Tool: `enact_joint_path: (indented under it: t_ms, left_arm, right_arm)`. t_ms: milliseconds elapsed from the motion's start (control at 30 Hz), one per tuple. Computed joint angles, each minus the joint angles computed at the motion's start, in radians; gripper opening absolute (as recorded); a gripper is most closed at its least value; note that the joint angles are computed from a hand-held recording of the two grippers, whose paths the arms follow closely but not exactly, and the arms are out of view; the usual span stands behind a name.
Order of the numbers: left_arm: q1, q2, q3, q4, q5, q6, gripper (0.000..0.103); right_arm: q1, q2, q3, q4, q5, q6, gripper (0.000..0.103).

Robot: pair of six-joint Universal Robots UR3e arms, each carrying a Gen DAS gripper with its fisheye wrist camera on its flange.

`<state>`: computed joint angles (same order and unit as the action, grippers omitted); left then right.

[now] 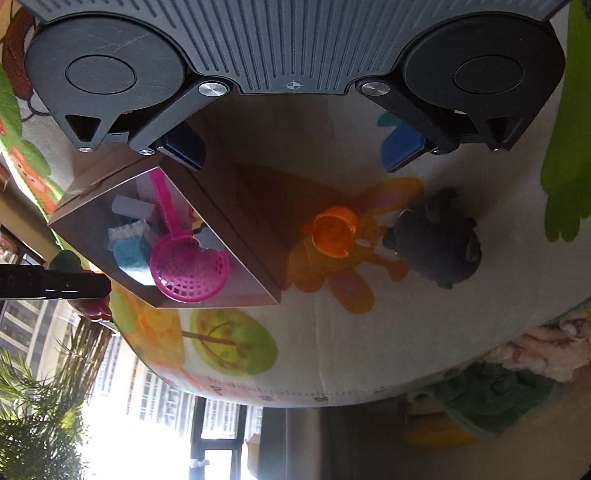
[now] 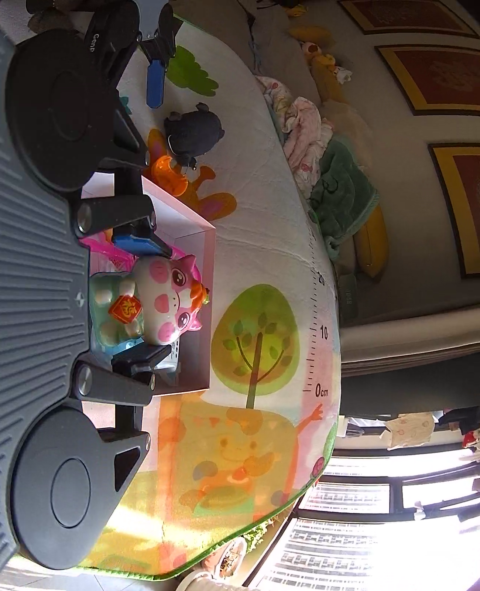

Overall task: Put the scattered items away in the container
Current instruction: 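Carry net and pig into the pink box and open both tools, then grasp the orange cup with the right tool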

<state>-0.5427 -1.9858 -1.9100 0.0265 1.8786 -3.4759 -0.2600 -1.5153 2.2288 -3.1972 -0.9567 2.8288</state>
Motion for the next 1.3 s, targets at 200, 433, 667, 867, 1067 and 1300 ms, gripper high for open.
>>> enact_joint_path:
  t_ms: [200, 433, 667, 867, 1067, 1300]
  left_arm:
    - [-0.029, 0.092, -0.229, 0.090, 0.095, -0.117, 0.103]
    - [-0.040, 0.104, -0.367, 0.227, 0.169, -0.120, 0.103]
    - [0.001, 0.093, -0.486, 0.409, 0.154, -0.155, 0.103]
    - [0.055, 0.079, -0.582, 0.581, 0.082, -0.202, 0.103]
    - [0.077, 0.055, -0.619, 0.677, 0.049, -0.211, 0.103]
    - [0.084, 0.021, -0.638, 0.771, 0.031, -0.196, 0.103]
  right_arm:
    - [0.158, 0.117, -0.107, 0.018, -0.123, 0.030, 0.057]
    - [0.190, 0.054, -0.097, 0.059, -0.167, 0.020, 0.064]
    - [0.224, -0.012, -0.151, 0.137, -0.250, 0.063, 0.070]
    - [0.412, 0.091, -0.293, 0.150, -0.366, 0.085, 0.072]
    - [0.604, 0.372, -0.677, 0.355, -0.458, 0.129, 0.076]
    - [0.706, 0.762, -1.267, 0.705, -0.648, 0.239, 0.070]
